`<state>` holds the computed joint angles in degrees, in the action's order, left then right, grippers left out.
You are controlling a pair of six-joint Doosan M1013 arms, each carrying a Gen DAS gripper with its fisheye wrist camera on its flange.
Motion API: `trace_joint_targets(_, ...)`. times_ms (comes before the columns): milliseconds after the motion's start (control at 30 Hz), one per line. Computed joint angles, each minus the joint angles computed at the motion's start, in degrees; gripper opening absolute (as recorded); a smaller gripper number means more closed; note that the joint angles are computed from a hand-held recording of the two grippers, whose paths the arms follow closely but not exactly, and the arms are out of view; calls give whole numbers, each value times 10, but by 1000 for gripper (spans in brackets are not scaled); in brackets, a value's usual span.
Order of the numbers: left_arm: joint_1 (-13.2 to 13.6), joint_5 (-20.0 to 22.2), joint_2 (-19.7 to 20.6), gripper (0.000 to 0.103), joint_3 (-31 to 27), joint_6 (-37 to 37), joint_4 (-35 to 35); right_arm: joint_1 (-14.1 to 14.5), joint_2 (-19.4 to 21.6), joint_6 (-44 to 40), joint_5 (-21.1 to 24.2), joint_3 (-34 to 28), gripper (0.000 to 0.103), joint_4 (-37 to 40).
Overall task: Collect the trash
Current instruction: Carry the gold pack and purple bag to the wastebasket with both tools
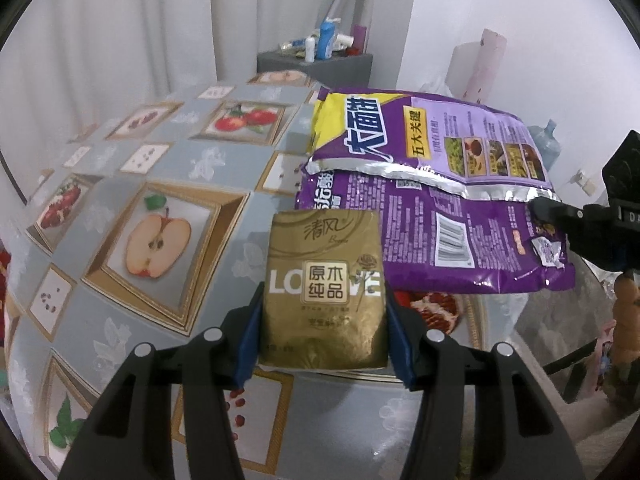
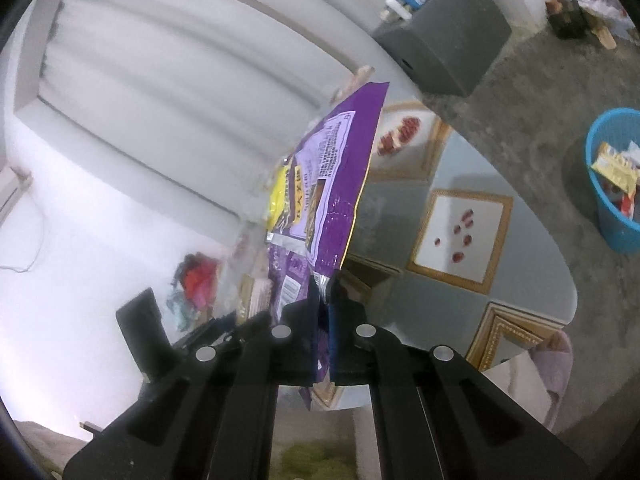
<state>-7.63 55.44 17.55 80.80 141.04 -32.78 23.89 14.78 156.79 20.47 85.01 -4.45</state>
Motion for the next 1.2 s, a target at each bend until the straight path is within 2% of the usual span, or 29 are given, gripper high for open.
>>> trace_joint_targets(200, 7, -3, -11, 52, 3, 13, -33, 6, -13, 90, -9, 12, 2, -96)
trace_joint_targets(367, 7, -2, -17, 52, 1, 26, -48, 8, -29, 200, -13, 32, 2, -204)
trace_joint_targets(533, 6, 15, -18, 52, -10, 49, -77, 15, -53, 375, 12, 56, 2, -382)
trace_joint_targets(633, 0, 23, -18, 52, -20, 68, -89, 23, -72, 477, 52, 73, 2, -484)
trace_joint_targets(800, -13, 71, -3, 52, -54, 86, -114, 43, -105, 601, 168, 103, 2, -588)
trace_joint_targets(1000, -50, 126, 26, 52, -105, 81, -104, 67, -130, 675, 330, 132, 2, -612)
trace_joint_targets(1200, -100, 175, 59, 52, -160, 75, -93, 73, -148, 769, 399, 171, 2, -606)
